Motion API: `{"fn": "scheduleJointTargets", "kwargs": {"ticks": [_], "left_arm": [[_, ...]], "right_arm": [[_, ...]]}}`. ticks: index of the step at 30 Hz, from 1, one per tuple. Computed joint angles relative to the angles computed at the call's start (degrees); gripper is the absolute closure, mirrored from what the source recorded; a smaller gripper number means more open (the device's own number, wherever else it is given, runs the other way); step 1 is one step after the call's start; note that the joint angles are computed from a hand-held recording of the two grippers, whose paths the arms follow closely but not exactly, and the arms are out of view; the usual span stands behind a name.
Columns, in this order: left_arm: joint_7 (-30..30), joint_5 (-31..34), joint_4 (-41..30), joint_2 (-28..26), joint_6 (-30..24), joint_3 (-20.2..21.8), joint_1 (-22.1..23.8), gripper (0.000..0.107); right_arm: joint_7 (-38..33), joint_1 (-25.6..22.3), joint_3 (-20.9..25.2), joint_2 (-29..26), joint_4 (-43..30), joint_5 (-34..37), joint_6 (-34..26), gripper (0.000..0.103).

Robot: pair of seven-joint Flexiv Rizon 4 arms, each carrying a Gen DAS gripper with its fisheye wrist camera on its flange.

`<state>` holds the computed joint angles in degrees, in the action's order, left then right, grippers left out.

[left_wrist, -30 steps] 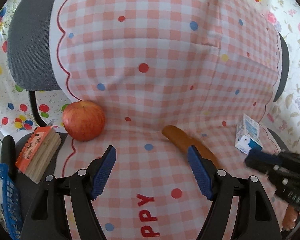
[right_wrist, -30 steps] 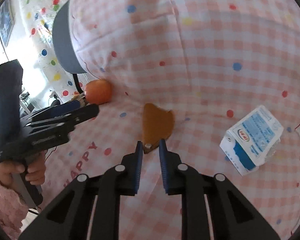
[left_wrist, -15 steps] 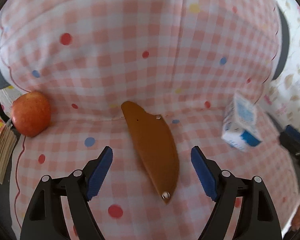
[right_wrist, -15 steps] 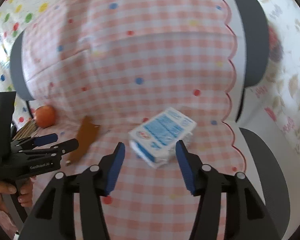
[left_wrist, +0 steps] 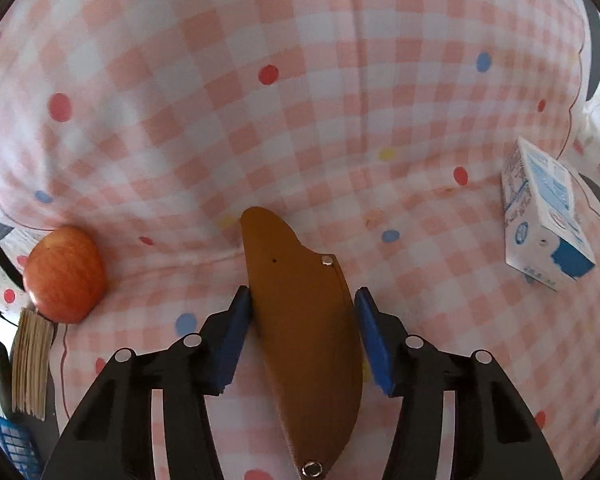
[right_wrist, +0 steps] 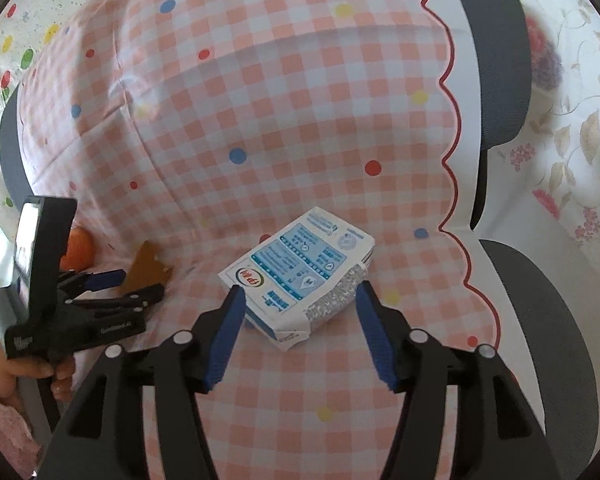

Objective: Collect trash
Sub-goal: 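Grasp the brown leather sheath with the left tool while the right tool grasps the milk carton, then lift the sheath with the left tool while the right tool lifts the carton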

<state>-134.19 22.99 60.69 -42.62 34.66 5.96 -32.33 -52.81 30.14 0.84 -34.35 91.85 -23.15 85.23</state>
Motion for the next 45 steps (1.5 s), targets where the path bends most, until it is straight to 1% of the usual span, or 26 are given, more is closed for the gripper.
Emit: {"fn": "scheduleJointTargets", "kwargs": {"ticks": [3,4,5,6,9,10,13,14,17,20,23,25,27,30,32,33,34,35,37,38,39,40,41,42,44,45], "left_arm": [[-4.15,0.52,5.72,3.07,7.35,0.25,0.34,0.054],[-5.79,0.80,7.34,4.08,9.02,0.59,0.22,0.054],[-7.31,1.20,8.67,5.01,9.86,1.02,-0.01,0.054],[-8.26,1.21,10.11,5.88,11.00,0.96,0.19,0.054],[-9.03,0.50,12.79,7.35,13.56,0.16,1.20,0.054],[-9.01,0.56,13.66,7.97,14.07,0.08,1.29,0.054],[-8.72,0.83,15.65,9.26,16.16,-0.35,1.54,0.054],[-8.78,0.95,16.75,10.03,16.95,-0.38,1.52,0.054],[-9.39,1.40,20.29,12.21,20.08,-0.56,1.34,0.054],[-8.58,0.77,21.36,12.83,22.17,-1.33,1.93,0.054],[-8.27,-0.07,22.11,13.11,23.60,-1.68,2.01,0.054],[-8.32,-0.13,21.91,12.81,23.90,-1.44,1.75,0.054],[-8.69,0.16,21.82,12.86,23.96,-1.03,1.21,0.054],[-9.85,1.31,21.11,12.68,23.67,-0.20,0.30,0.054],[-10.81,2.28,21.65,13.25,23.49,0.30,-0.27,0.054],[-11.43,2.95,22.21,13.79,23.34,0.53,-0.69,0.054],[-11.88,3.44,22.34,14.02,23.15,0.53,-0.92,0.054],[-12.41,3.92,23.01,14.62,23.26,0.51,-1.09,0.054],[-13.73,4.86,23.96,15.49,23.65,0.31,-1.51,0.054],[-14.38,5.48,24.34,15.98,23.57,0.26,-1.85,0.054],[-15.26,6.41,24.94,16.78,23.40,0.28,-2.49,0.054],[-15.94,7.16,25.29,17.22,23.36,0.09,-2.81,0.054],[-16.76,7.96,25.69,17.73,23.22,-0.08,-3.23,0.054],[-17.69,8.78,26.38,18.41,23.20,-0.26,-3.65,0.054],[-19.71,10.32,27.97,19.92,22.94,-0.93,-4.62,0.054],[-20.63,10.96,28.77,20.65,22.67,-1.38,-5.00,0.054]], "right_arm": [[2.31,1.48,-1.42,-0.80,-1.26,0.19,-0.87,0.027],[4.19,2.84,-3.02,-1.18,-1.85,-0.13,-1.47,0.020],[5.86,3.96,-4.40,-1.62,-2.52,-0.67,-2.22,0.018],[7.84,5.26,-5.86,-2.36,-3.77,-1.41,-3.49,0.017],[10.01,6.19,-6.27,-4.60,-7.85,-3.75,-8.06,0.015],[10.34,6.71,-6.51,-5.61,-9.86,-4.96,-11.39,0.014],[9.66,5.98,-4.24,-6.80,-12.71,-6.24,-18.51,0.014],[10.29,5.80,-4.07,-6.30,-11.85,-6.57,-18.53,0.014],[16.20,6.80,-7.47,-2.75,-5.39,-10.66,-16.26,0.014],[20.08,5.11,-7.74,0.97,0.94,-13.27,-13.44,0.017],[17.48,0.34,-4.13,1.59,3.92,-12.26,-4.29,0.017],[13.82,-1.37,-2.33,0.79,2.95,-10.88,-1.91,0.017],[9.65,-2.42,-0.13,-0.69,-0.05,-9.11,-3.96,0.016],[3.37,-3.89,3.77,-4.33,-6.76,-5.28,-10.14,0.015],[2.69,-2.88,2.97,-4.93,-7.93,-3.84,-12.13,0.015],[3.18,-2.05,1.91,-4.79,-7.68,-3.61,-12.34,0.016],[4.72,-0.86,0.21,-4.04,-6.38,-3.83,-11.72,0.025],[5.14,-0.67,0.01,-3.20,-4.90,-3.53,-10.55,0.030],[5.76,0.09,-0.94,-1.24,-1.57,-3.93,-8.83,0.032],[7.00,1.65,-2.90,0.28,0.85,-5.54,-8.13,0.034],[7.71,2.18,-3.66,1.18,2.37,-6.47,-7.30,0.056],[9.35,3.42,-5.47,2.89,5.33,-8.15,-4.27,0.069],[13.78,4.55,-7.13,5.38,8.22,-12.51,-4.65,0.069],[14.62,4.40,-6.92,6.28,9.38,-13.13,-4.19,0.069],[9.23,1.79,-1.83,8.22,11.66,-7.81,-3.87,0.069],[9.32,1.05,-0.68,9.30,13.50,-8.32,-3.37,0.069]]}}
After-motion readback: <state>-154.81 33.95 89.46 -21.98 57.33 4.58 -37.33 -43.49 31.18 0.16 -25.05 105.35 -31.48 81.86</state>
